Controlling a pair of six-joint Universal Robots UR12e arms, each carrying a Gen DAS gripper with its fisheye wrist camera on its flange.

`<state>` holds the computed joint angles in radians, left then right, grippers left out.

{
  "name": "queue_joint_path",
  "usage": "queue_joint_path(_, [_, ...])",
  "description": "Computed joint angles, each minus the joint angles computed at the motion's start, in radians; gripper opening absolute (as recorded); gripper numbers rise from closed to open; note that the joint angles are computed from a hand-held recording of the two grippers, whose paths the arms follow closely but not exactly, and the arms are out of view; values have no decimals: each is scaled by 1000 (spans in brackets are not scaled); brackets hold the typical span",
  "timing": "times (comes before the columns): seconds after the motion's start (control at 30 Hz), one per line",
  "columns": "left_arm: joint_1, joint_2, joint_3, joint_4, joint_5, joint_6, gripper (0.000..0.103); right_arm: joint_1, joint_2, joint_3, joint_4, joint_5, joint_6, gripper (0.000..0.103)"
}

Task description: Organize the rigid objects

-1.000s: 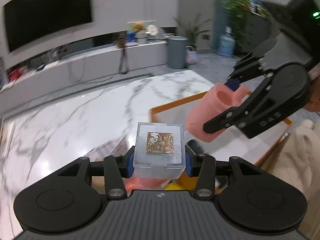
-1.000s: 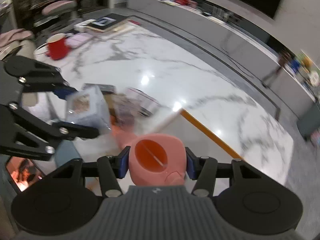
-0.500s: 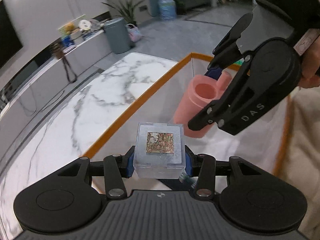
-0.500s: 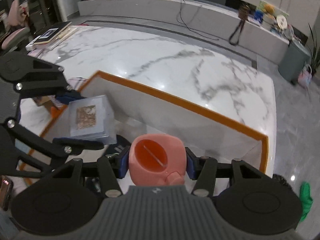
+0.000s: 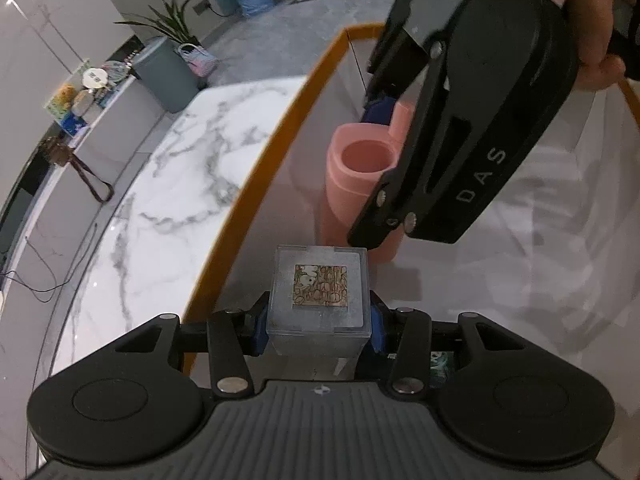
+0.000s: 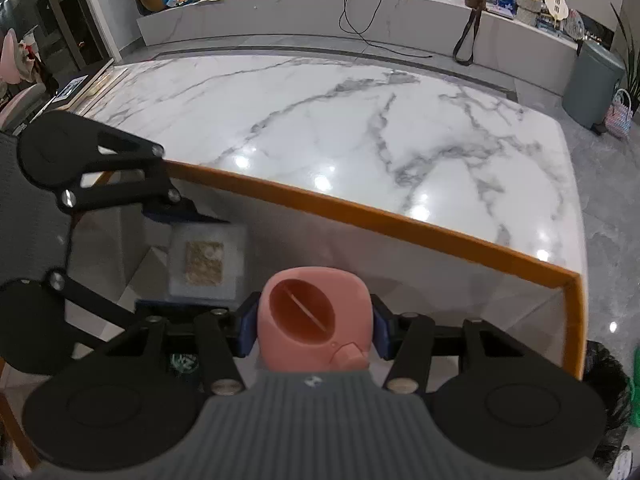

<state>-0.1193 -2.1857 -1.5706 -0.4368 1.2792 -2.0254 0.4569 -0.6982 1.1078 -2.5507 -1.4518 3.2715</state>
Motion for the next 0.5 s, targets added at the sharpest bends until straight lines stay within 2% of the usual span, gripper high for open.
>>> queue_joint_path(0.1, [4,6,0,-30,-13,54,53,-1,16,-23,11,10,6,54])
queue_joint_path(0.2, [-8,5,6,-52,48,131,53,-1,30,-45,24,18,21,54])
queue_joint_path(0.43, [-19,1,19,-71,84,143,58,3,43,-64,43,8,38,54])
queue_joint_path(0.5, [-21,3,21,-73,105,126,59,4,41,-59,44,4,39,55])
